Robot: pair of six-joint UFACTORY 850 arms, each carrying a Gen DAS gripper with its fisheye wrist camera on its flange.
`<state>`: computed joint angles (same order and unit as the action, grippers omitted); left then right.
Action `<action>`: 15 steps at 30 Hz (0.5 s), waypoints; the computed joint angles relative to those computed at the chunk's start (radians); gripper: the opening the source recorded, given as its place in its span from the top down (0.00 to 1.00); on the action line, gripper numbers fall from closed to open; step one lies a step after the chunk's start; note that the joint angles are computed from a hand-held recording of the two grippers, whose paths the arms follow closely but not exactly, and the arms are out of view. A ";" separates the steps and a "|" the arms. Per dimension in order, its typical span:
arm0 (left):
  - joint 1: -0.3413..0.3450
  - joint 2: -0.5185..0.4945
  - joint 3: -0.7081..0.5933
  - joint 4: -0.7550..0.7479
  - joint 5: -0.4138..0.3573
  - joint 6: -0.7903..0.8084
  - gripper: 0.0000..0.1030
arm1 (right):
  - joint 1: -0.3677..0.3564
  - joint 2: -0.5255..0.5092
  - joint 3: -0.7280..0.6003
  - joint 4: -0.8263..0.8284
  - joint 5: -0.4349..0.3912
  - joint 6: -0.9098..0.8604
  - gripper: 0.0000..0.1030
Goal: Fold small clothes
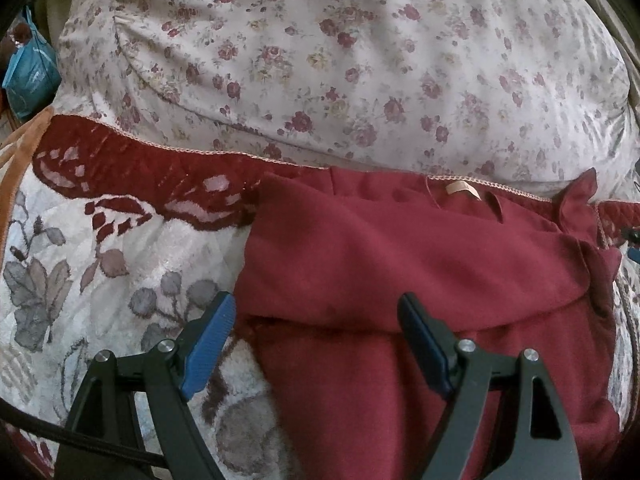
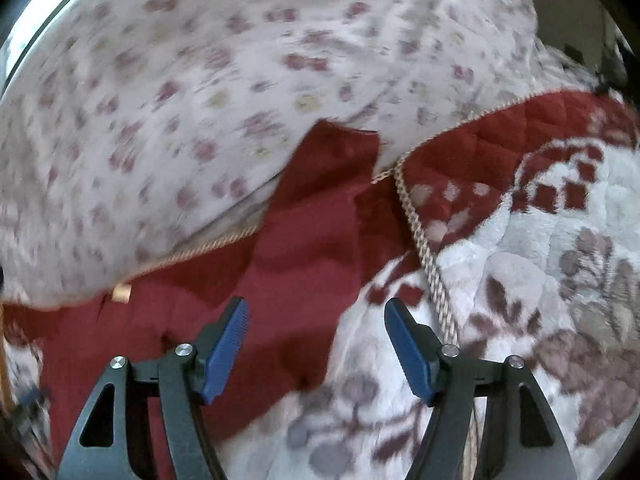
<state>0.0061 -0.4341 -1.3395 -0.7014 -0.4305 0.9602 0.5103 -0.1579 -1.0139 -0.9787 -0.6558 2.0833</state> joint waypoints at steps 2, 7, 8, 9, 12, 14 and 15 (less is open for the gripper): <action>0.000 -0.002 -0.002 0.000 0.000 0.000 0.20 | -0.038 -0.002 0.007 -0.017 0.047 0.031 0.27; 0.002 -0.013 -0.016 0.003 -0.008 -0.009 0.20 | -0.070 -0.087 -0.100 -0.010 0.054 -0.058 0.27; 0.002 -0.016 -0.019 0.006 -0.010 -0.011 0.20 | -0.076 -0.114 -0.133 -0.001 0.052 -0.090 0.27; 0.002 -0.019 -0.022 0.012 -0.009 -0.016 0.20 | -0.085 -0.145 -0.169 0.008 0.052 -0.123 0.27; 0.002 -0.027 -0.030 0.032 -0.009 -0.035 0.20 | -0.115 -0.240 -0.275 0.082 0.019 -0.245 0.27; 0.004 -0.037 -0.042 0.048 -0.018 -0.055 0.20 | -0.136 -0.300 -0.342 0.151 -0.020 -0.321 0.27; 0.005 -0.044 -0.050 0.055 -0.026 -0.067 0.20 | -0.143 -0.330 -0.376 0.175 -0.064 -0.352 0.27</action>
<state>0.0116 -0.4780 -1.3900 -0.6466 -0.4567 0.8932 0.3669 -0.4882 -1.3902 -0.8034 -0.7197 1.7315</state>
